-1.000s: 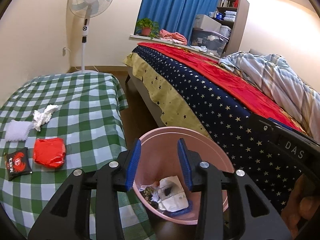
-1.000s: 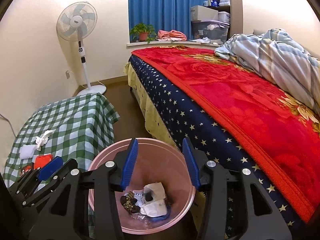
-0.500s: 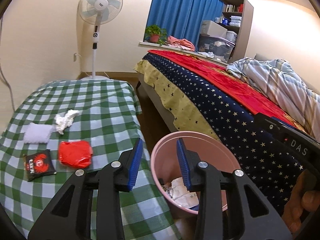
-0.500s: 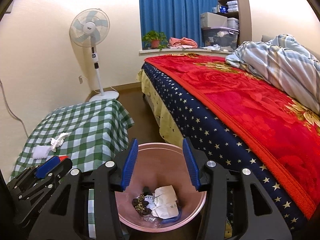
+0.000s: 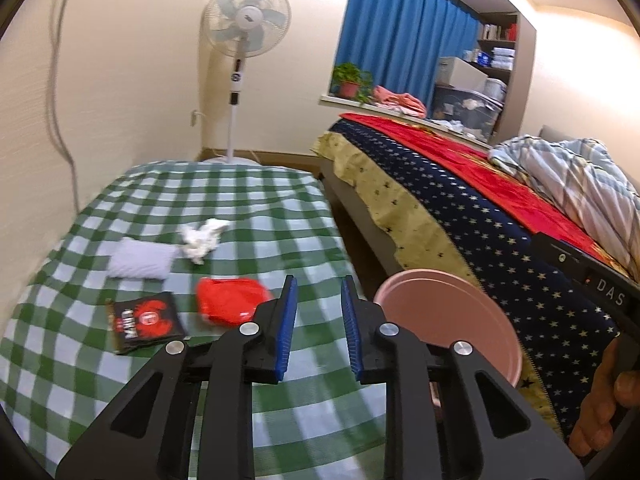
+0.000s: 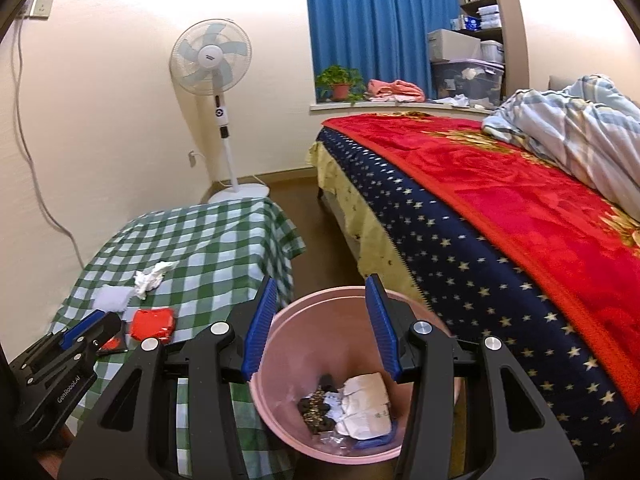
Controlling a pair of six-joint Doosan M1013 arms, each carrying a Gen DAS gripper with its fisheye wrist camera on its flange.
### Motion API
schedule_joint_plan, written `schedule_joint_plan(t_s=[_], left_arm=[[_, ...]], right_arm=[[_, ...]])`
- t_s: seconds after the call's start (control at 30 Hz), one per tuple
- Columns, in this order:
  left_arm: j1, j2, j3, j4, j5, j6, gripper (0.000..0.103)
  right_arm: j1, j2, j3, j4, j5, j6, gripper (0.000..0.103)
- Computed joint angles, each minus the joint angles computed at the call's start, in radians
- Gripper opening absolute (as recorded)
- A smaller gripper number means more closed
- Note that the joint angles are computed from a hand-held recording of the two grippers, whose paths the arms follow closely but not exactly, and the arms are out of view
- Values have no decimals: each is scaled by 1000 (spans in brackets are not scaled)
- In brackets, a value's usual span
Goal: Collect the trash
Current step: 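Move both tools back over the red bag and snack packet, then grasp the red-black snack packet with the left tool while the right grasps the red plastic bag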
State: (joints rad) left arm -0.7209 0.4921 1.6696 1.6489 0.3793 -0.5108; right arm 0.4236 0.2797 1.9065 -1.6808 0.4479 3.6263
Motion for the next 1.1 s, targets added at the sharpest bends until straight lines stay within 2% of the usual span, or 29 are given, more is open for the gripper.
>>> schedule_joint_plan(t_s=[0.07,0.43,0.87,1.0,1.1], left_arm=[[7,-5,12,-1,14,-9,19],[40,-18,55,-18,78,-37,19],[88,-12,84,-108,164,-55,19],[103,-5,81,-134,188,-36,19],[115,0,76,-153,201,-22,19]], right_arm=[[3,8,-6,-18,-15,16,47],[20,74,-60,-121,-110,110,47],[36,175,-159,-117,-244,109,48],[39,210,-196,-117,-298,104,58],[44,234,-226,-31,-322,9,70]])
